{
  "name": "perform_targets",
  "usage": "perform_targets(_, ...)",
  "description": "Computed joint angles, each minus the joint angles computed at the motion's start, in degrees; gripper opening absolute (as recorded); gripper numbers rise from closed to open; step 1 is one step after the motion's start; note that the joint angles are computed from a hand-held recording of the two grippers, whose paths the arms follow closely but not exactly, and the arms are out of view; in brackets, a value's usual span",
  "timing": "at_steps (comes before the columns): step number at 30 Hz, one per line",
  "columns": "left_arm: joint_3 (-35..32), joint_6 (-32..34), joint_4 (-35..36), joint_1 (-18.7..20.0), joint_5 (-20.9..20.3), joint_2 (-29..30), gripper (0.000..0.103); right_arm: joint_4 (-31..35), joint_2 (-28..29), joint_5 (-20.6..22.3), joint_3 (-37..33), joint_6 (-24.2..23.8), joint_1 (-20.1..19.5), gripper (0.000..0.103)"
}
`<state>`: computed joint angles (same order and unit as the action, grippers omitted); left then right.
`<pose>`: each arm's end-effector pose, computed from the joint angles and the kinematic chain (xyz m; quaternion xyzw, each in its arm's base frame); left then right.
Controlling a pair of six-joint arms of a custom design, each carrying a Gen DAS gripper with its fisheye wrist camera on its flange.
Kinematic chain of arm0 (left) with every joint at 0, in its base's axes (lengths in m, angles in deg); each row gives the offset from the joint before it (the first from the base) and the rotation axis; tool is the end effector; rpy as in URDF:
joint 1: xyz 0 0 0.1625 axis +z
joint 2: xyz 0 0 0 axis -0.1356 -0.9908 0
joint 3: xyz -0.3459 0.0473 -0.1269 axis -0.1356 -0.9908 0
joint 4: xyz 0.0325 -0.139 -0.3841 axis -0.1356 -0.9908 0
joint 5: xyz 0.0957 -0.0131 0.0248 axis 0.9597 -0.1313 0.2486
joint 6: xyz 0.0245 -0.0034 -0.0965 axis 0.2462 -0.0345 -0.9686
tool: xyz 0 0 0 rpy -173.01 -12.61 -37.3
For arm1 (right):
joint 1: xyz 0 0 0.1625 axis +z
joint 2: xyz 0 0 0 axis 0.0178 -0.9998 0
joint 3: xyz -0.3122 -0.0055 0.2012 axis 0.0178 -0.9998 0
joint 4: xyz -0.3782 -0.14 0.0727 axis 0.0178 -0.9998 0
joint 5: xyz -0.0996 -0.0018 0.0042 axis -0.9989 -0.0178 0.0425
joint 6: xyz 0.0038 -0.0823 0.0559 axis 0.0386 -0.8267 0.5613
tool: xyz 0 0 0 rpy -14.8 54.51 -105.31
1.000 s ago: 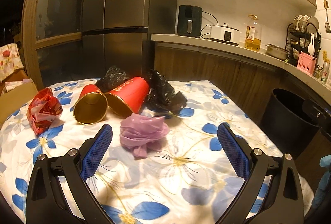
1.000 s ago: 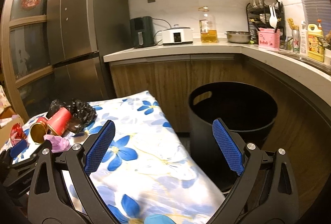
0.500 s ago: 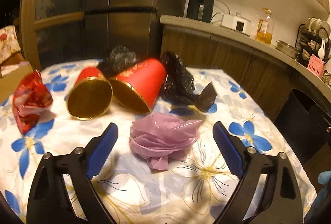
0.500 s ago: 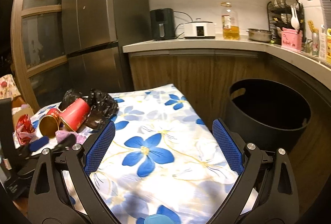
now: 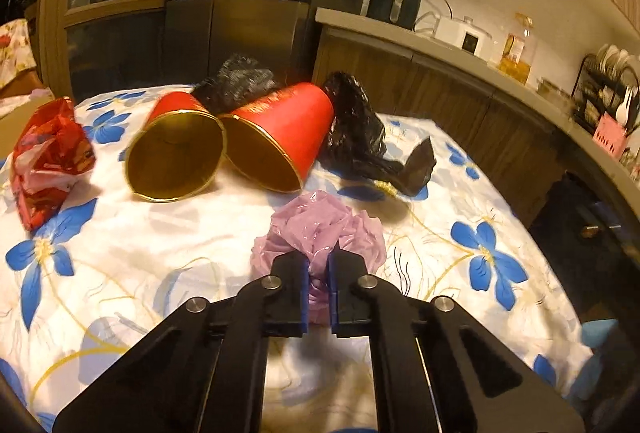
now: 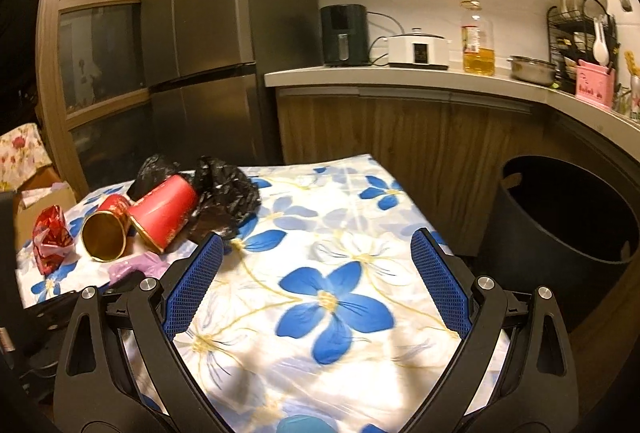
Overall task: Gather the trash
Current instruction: 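Grasp the black plastic bag with the right tool while the left tool holds the lilac bag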
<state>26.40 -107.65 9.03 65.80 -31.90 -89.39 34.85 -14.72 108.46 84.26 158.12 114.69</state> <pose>-0.0683 -0.4604 0.1617 0.2454 0.8757 -0.3670 0.1956 0.2615 -0.4184 -0.0049 0.0737 -0.7466 0.5534 0.3618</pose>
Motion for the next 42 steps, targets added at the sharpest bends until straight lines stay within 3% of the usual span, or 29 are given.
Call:
perform_targets(8, 4.8, 1.2, -2.5, -1.1, -2.0, -8.5, 0.006, 9.4, 6.0, -5.3, -9.4, 3.3, -1.4, 0.085)
perform_targets(17, 4.7, 2.6, -2.3, 0.1, -3.6, -11.0, 0.006, 21.8, 12.1, -8.7, -20.2, 10.4, -3.7, 0.068)
perform_targets(19, 4.4, 2.7, -2.2, 0.3, -3.6, -11.0, 0.006, 23.2, 12.6, -9.1, -21.3, 11.2, -4.0, 0.061)
perform_targets(24, 4.4, 2.7, -2.1, 0.4, -3.5, -10.9, 0.006, 26.4, 13.0, -9.4, -22.5, 13.7, -4.7, 0.032)
perform_targets(27, 4.2, 2.8, -2.0, 0.6, -3.3, -10.8, 0.006, 26.7, 12.6, -9.3, -22.1, 13.6, -4.7, 0.013)
perform_targets(30, 4.3, 2.8, -1.9, 0.2, -3.5, -10.8, 0.006, 24.7, 11.7, -9.0, -20.3, 12.4, -4.5, 0.005)
perform_targets(42, 7.1, 2.1, -2.2, -3.1, -4.2, -12.6, 0.006, 11.1, 0.4, -5.6, -5.4, 6.8, -1.3, 0.002)
